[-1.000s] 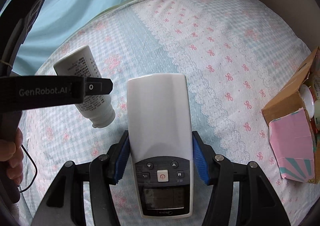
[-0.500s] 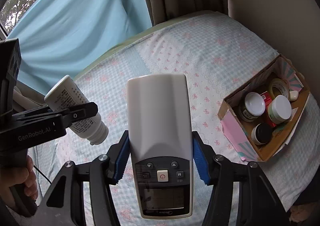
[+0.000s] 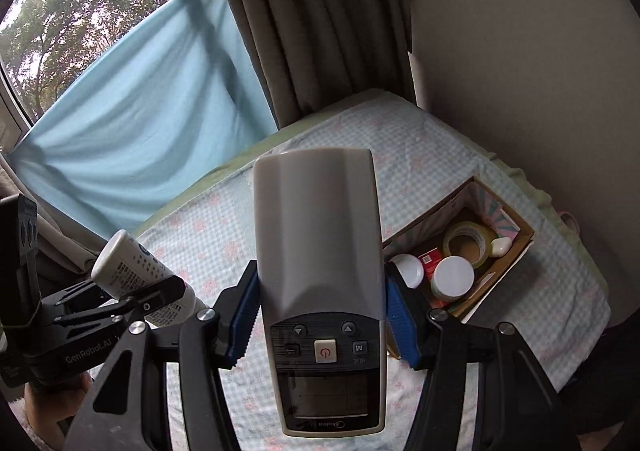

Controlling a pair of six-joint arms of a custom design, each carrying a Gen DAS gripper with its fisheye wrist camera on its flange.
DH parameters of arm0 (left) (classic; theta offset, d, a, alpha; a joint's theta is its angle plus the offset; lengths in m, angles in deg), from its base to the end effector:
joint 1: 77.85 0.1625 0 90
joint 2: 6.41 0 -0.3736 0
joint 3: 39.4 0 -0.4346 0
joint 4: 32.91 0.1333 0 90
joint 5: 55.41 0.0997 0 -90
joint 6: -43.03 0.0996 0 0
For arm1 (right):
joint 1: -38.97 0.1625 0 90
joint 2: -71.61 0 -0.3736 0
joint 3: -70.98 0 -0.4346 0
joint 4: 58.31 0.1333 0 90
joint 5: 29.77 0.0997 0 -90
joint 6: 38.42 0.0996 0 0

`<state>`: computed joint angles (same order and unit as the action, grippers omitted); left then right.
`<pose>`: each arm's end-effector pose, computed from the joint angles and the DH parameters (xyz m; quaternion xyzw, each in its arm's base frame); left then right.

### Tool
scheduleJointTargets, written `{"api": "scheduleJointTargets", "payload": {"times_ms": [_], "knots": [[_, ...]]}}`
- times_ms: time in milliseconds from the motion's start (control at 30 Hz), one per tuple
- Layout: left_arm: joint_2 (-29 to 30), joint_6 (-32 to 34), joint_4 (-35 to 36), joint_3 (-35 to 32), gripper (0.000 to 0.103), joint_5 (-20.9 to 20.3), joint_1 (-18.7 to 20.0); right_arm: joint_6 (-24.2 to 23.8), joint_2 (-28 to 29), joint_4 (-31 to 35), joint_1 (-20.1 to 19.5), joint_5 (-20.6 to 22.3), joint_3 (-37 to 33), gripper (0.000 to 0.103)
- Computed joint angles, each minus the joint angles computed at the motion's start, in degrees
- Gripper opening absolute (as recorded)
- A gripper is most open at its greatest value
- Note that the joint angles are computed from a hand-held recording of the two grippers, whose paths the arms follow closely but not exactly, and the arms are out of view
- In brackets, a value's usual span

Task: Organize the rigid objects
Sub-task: 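Carry the pill bottle and remote with both tools over the cardboard box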

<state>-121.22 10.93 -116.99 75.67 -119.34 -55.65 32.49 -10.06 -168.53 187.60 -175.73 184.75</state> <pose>-0.2732 -0.3027 0.4000 0.3098 0.9223 -0.1386 0.1851 0.4605 -0.2213 0.2261 -0.0457 -0.8785 0.3832 0.2816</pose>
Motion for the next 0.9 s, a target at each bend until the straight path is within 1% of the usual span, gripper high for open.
{"api": "scheduleJointTargets", "payload": {"times_ms": [167, 267, 433, 533, 633, 767, 900], "knots": [[4.9, -7.3, -4.9, 2.1, 0.047, 0.3, -3.9, -8.0, -11.2, -0.4, -2.7, 1.4, 5.8, 0.054], [8.8, -10.0, -8.6, 3.3, 0.047, -0.4, -4.4, -12.4, -18.5, -0.3, -5.6, 2.6, 9.6, 0.054], [14.6, -12.8, -14.2, 5.3, 0.047, -1.8, -4.5, -19.9, -29.5, -0.9, -12.4, 5.2, 15.4, 0.054], [18.5, -13.3, -17.1, 5.9, 0.047, -2.9, -3.4, -24.1, -35.0, -2.4, -17.6, 7.5, 18.4, 0.054], [22.2, -12.9, -19.4, 6.3, 0.047, -3.9, -1.7, -28.8, -39.1, -5.1, -23.7, 10.4, 20.9, 0.054], [26.9, -11.7, -21.5, 6.5, 0.047, -5.2, 0.6, -34.8, -42.1, -9.7, -32.1, 14.9, 24.0, 0.054], [30.9, -9.5, -22.3, 6.3, 0.047, -6.1, 3.2, -39.0, -43.0, -14.0, -39.9, 19.6, 26.3, 0.054]]}}
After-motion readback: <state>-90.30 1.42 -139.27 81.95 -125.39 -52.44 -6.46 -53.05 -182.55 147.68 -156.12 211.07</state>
